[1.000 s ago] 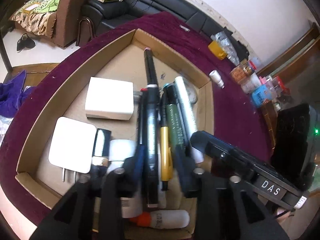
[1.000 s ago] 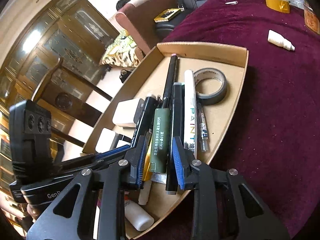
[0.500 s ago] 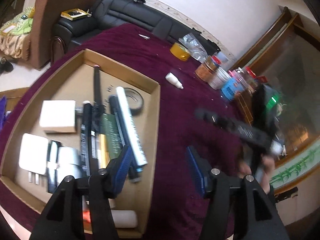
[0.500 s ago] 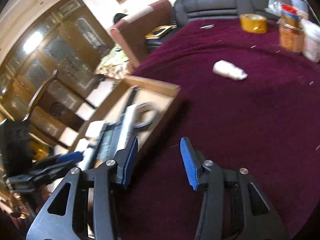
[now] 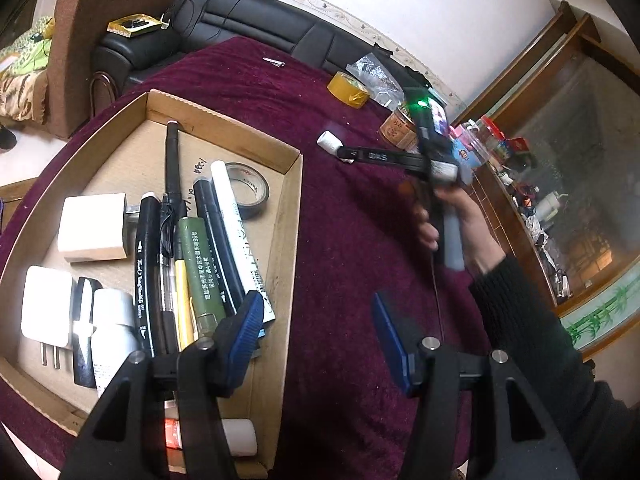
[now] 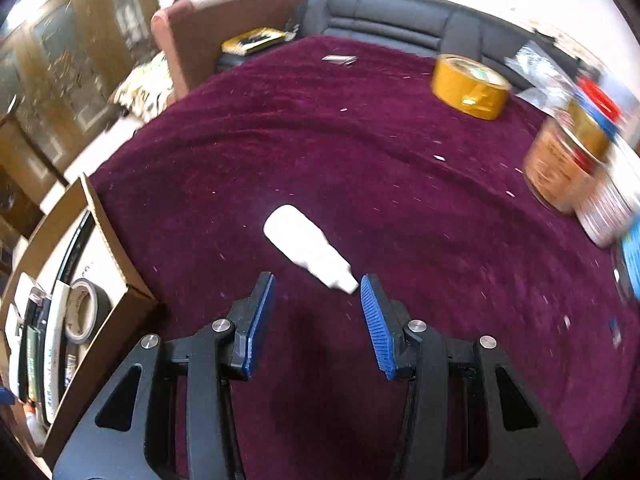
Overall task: Organize rigid objects
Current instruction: 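Grasp the small white bottle with the right tool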
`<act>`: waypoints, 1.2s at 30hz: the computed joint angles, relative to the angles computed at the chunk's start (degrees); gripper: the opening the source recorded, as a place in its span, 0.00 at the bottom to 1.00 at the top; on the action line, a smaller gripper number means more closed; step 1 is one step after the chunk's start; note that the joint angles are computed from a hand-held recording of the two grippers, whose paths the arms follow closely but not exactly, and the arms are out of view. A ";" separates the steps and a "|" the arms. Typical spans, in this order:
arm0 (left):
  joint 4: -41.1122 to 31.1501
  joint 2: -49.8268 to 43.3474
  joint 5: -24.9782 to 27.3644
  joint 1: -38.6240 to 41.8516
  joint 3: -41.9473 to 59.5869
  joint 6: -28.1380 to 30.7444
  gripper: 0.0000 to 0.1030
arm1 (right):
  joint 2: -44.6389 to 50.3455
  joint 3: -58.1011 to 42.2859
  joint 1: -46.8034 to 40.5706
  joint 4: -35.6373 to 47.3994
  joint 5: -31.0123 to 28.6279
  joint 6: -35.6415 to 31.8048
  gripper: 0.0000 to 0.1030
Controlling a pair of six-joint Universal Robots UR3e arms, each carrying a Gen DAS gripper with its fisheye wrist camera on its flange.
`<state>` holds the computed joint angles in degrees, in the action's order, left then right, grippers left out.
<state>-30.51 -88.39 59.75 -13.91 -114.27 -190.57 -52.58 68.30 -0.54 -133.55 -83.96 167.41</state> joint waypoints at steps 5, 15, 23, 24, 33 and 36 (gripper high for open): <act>-1.02 0.41 0.78 -0.24 0.13 0.31 0.55 | 6.70 -7.79 0.87 1.70 -2.37 0.24 0.43; -0.96 0.15 0.08 -1.71 0.78 -1.18 0.55 | -3.76 9.46 1.82 -4.76 -0.25 0.87 0.19; -0.96 -6.66 -5.02 -5.71 5.96 -5.45 0.55 | -34.05 46.57 1.11 -8.18 5.22 9.06 0.20; -1.11 -8.13 -5.21 -6.92 7.53 -6.24 0.55 | -37.16 49.65 0.45 -8.02 6.43 9.45 0.20; -4.24 -21.38 -5.17 -15.49 19.29 -11.61 0.53 | -75.21 75.83 -7.52 3.60 18.00 12.40 0.20; -5.34 -24.55 -4.31 -17.00 21.51 -12.74 0.53 | -84.85 78.31 -10.24 11.77 21.41 10.99 0.20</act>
